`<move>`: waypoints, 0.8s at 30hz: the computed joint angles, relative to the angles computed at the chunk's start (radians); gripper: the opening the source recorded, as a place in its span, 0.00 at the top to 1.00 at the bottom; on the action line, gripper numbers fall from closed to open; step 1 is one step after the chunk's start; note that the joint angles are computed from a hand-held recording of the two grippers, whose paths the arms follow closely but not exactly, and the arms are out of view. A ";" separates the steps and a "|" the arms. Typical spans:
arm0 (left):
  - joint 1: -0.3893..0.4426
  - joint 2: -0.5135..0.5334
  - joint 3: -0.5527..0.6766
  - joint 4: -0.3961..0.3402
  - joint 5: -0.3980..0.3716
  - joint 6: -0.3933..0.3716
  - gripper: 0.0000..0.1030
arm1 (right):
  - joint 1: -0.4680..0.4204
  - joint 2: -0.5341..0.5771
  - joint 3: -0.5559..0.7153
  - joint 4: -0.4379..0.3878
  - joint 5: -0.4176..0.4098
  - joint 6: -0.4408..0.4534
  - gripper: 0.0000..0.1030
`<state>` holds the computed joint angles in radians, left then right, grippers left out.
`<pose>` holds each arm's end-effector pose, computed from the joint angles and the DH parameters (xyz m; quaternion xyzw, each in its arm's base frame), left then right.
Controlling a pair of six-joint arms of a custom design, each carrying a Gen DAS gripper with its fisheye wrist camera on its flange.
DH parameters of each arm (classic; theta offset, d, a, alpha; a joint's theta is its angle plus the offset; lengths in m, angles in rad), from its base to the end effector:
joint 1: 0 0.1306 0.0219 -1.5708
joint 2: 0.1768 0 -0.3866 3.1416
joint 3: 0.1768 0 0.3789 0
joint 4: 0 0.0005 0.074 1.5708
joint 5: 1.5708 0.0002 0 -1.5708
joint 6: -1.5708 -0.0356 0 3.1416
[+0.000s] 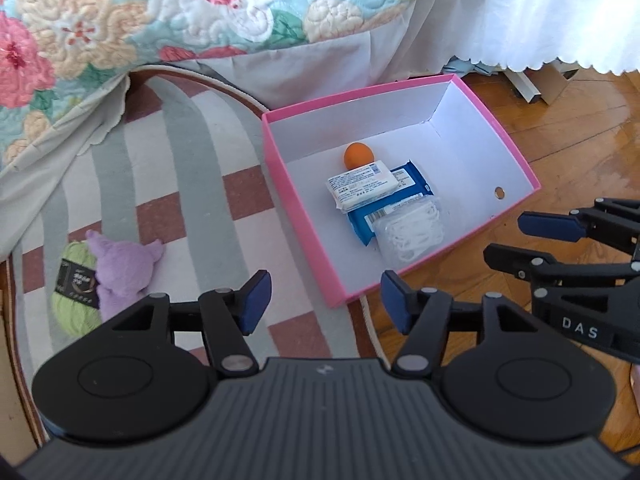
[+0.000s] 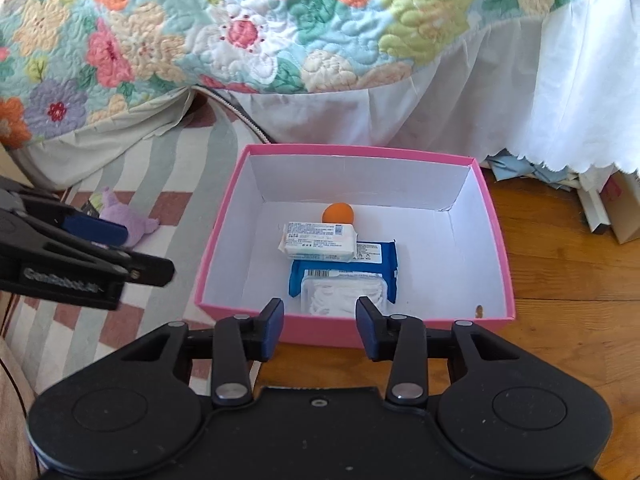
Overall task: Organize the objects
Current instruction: 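Withdraw the left gripper from the pink box toward the purple plush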
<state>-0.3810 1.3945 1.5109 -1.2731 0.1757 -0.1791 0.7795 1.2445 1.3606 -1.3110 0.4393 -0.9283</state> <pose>0.4079 -0.1706 0.4613 0.2868 0.9319 -0.1061 0.1951 0.2809 0.2556 0.4579 0.1119 0.9531 -0.0032 0.2812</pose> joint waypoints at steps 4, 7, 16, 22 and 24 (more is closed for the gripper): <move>0.024 -0.036 -0.001 -0.022 0.008 -0.043 0.39 | 0.036 0.025 0.052 -0.061 0.008 -0.010 0.46; 0.044 -0.055 0.001 -0.050 0.023 -0.089 0.37 | 0.063 0.049 0.093 -0.111 0.025 -0.016 0.36; 0.109 -0.104 -0.003 -0.105 0.042 -0.192 0.33 | 0.118 0.121 0.194 -0.193 0.012 -0.027 0.27; 0.152 -0.125 -0.009 -0.132 0.043 -0.252 0.32 | 0.145 0.161 0.253 -0.209 0.004 -0.010 0.19; 0.169 -0.132 -0.014 -0.137 0.038 -0.276 0.29 | 0.155 0.175 0.271 -0.211 0.000 -0.011 0.18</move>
